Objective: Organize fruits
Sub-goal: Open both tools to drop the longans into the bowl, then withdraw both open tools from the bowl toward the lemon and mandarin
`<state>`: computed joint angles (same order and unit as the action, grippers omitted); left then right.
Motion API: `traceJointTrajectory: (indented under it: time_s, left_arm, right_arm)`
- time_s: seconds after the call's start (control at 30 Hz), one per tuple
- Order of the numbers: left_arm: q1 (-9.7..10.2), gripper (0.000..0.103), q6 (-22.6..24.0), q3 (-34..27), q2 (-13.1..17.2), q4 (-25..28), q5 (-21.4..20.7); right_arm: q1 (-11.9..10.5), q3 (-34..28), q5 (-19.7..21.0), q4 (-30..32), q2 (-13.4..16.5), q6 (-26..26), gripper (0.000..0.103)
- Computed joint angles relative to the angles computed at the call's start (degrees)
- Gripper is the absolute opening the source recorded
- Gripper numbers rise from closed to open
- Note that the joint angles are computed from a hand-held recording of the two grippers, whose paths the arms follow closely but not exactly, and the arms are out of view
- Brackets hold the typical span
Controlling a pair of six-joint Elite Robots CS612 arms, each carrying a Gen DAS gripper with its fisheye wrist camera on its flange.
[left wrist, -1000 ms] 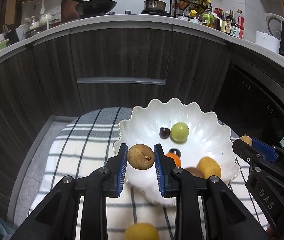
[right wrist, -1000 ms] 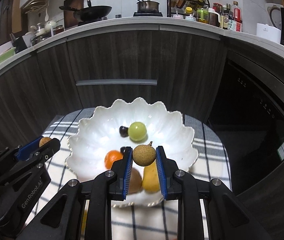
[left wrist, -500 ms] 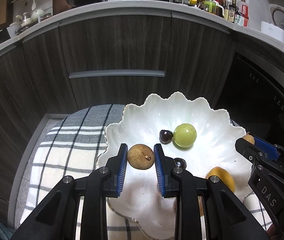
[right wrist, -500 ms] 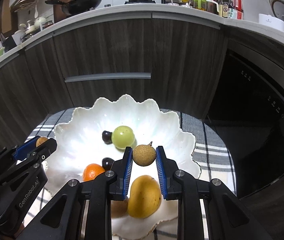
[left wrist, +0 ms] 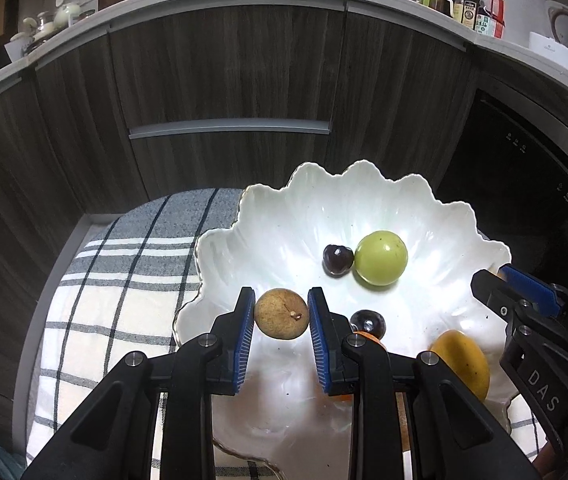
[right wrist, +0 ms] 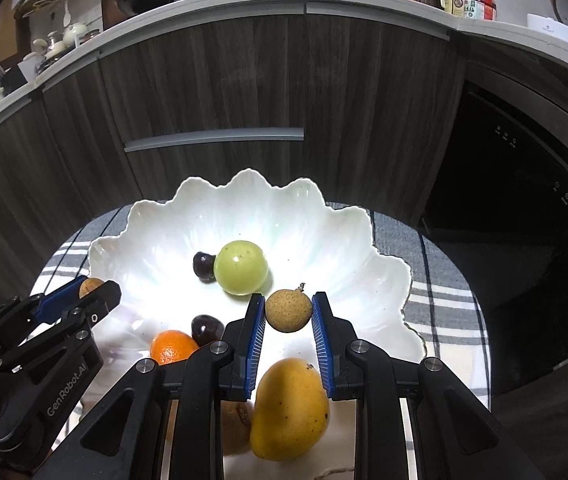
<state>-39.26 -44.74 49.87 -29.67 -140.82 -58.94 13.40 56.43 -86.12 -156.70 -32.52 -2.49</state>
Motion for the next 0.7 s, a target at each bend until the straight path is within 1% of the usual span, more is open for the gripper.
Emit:
traceJointTrajectory:
  time_s: [0.03,0.07,0.1,0.13,0.17,0.23,0.3,0.33,0.5,0.57,0.63,0.7]
  left_arm:
    - [-0.07,0.035,0.14,0.12,-0.11,-0.05,0.25]
    - [-0.12,0.043,0.12,0.28,-0.24,-0.08,0.60]
    - [-0.20,0.051,-0.04,0.56,-0.44,-0.19,1.15]
    - [-0.30,0.053,-0.19,0.87,-0.65,-0.41,1.77]
    - [-0.43,0.055,-0.23,1.18,-0.91,-0.49,2.45]
    - [-0.52,0.057,-0.11,1.49,-1.28,-0.20,2.87]
    - [-0.68,0.063,0.01,1.88,-1.72,-0.02,3.58]
    - [-0.79,0.065,-0.08,2.23,-2.01,-0.13,4.14]
    - [-1.66,0.085,-1.21,4.38,-3.96,-0.70,7.56]
    - [-2.12,0.089,-1.16,5.21,-4.69,-0.88,9.05]
    - [-2.66,0.090,-0.94,6.37,-5.66,-0.99,10.28]
    - [-3.08,0.093,-1.11,7.56,-6.57,-1.26,10.70]
  right_arm:
    - [0.01,0.06,-0.05,-0.12,-0.04,-0.01,0.028]
    - [0.03,0.17,-0.22,-0.29,-0.13,-0.07,0.030]
    - [0.07,0.36,-0.56,-0.54,-0.25,-0.09,0.039]
    - [0.10,0.64,-1.07,-1.06,-0.41,0.04,0.050]
    - [0.14,1.09,-1.76,-1.90,-0.66,0.30,0.057]
    - [0.28,1.79,-3.38,-3.56,-1.06,0.63,0.074]
    - [0.43,2.52,-5.13,-5.40,-1.51,0.71,0.081]
    - [0.47,2.80,-5.64,-5.97,-1.71,0.72,0.082]
    - [0.31,4.48,-6.15,-6.93,-3.15,1.22,0.082]
    - [0.19,5.74,-5.99,-7.67,-4.05,1.65,0.082]
    - [0.12,7.08,-6.11,-8.43,-5.02,1.99,0.082]
    - [0.04,8.65,-6.23,-8.96,-6.19,2.50,0.082]
